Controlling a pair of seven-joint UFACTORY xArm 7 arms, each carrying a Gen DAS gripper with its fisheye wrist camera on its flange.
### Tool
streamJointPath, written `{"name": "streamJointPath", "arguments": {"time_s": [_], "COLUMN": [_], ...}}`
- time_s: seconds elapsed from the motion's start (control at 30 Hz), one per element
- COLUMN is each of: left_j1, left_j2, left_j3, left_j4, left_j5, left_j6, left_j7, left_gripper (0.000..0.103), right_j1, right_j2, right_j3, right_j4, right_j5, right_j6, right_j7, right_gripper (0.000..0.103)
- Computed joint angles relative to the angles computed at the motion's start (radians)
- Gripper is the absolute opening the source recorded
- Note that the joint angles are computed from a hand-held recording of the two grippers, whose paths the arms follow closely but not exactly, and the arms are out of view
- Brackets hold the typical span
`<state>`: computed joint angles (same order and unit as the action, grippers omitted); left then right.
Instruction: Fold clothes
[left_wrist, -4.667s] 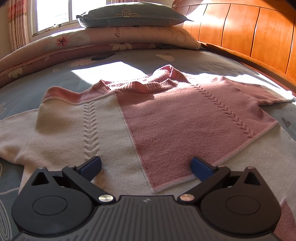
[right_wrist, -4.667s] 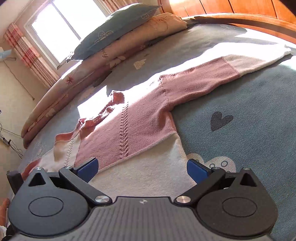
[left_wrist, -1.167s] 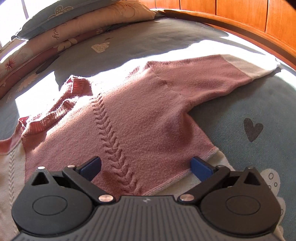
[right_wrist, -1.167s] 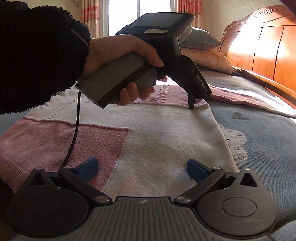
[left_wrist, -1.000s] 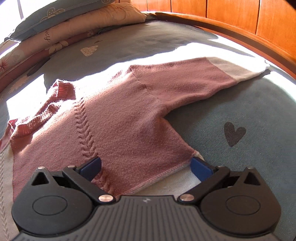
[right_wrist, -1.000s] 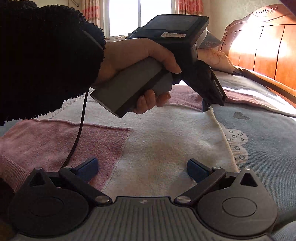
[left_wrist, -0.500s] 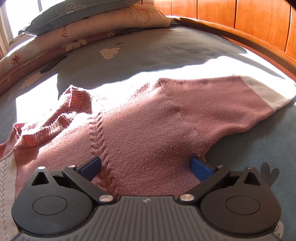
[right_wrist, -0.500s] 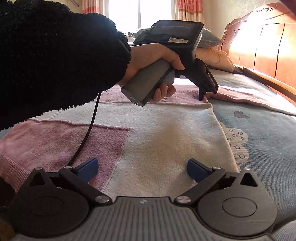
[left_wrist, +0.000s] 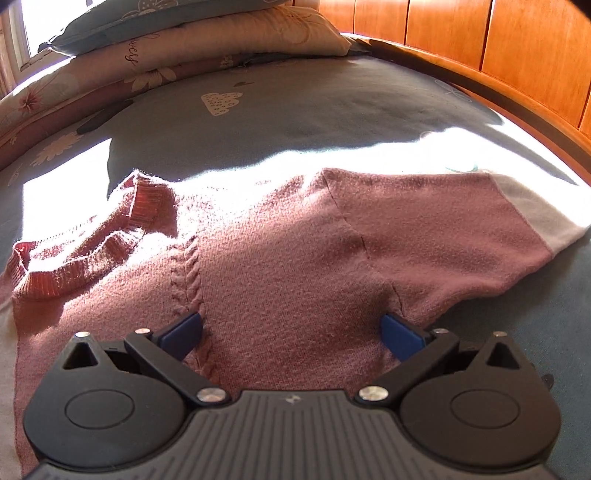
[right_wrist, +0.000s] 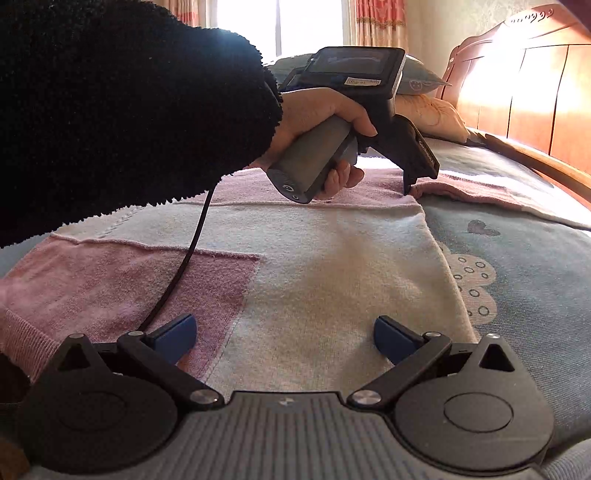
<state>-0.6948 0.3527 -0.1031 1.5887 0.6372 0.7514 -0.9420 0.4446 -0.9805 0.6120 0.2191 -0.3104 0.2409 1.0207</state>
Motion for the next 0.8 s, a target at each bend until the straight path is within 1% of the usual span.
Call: {"name": "streamJointPath", "arguments": {"time_s": [0.13,0.17,0.3,0.43,0.53,0.57,0.6,0.63,0.73,0.8], "left_j1": [0.031,0.038,0.084,0.138,0.169,0.176,0.181,0.185,0.194,0.206], "left_j2": [-0.097,-0.13,-0.291,-0.475,-0.621,-0.67,-0.719,-0.769,-0.902,-0.959], "left_j3": [-0.012,-0.017,-0.059,-0.099,-0.117,-0.122,-0.124,-0.126,-0.132,-0.144], "left_j4": [-0.072,-0.093,-0.193,-0.293,-0.384,-0.419,-0.461,-0.506,-0.633,-0.699], "left_j5": [-0.032,-0.03,-0.043,-0.1,-0.159,-0.18,-0.201,-0.221,-0.283,-0.314], "left_j6": [-0.023,-0.012,0.067,0.145,0.191,0.204,0.202,0.195,0.176,0.171], "left_j7": [-0.005,-0.002,0.029,0.078,0.094,0.1,0.106,0.113,0.12,0.122], "left_gripper": [0.102,0.102,0.102,0.102,0.102,0.102,0.102,0.102,0.102,0.102], "right_j1": [-0.011,-0.014,-0.029,-0.043,-0.038,-0.032,-0.013,0.018,0.065,0.105], "right_j2": [0.001,0.001,-0.001,-0.009,-0.025,-0.033,-0.042,-0.052,-0.129,-0.157], "right_j3": [0.016,0.021,0.042,0.054,0.043,0.031,0.0,-0.046,-0.135,-0.214], "right_j4": [0.005,0.007,0.012,0.008,-0.011,-0.022,-0.037,-0.054,-0.114,-0.141], "right_j5": [-0.005,-0.007,-0.013,-0.015,-0.004,0.005,0.018,0.036,0.083,0.099], "right_j6": [0.003,0.004,0.005,-0.007,-0.038,-0.057,-0.082,-0.111,-0.253,-0.362], "right_j7": [0.01,0.015,0.039,0.07,0.101,0.112,0.115,0.109,0.102,0.052], "right_gripper": [0.103,0.103,0.103,0.103,0.103,0.103,0.103,0.103,0.103,0.103]}}
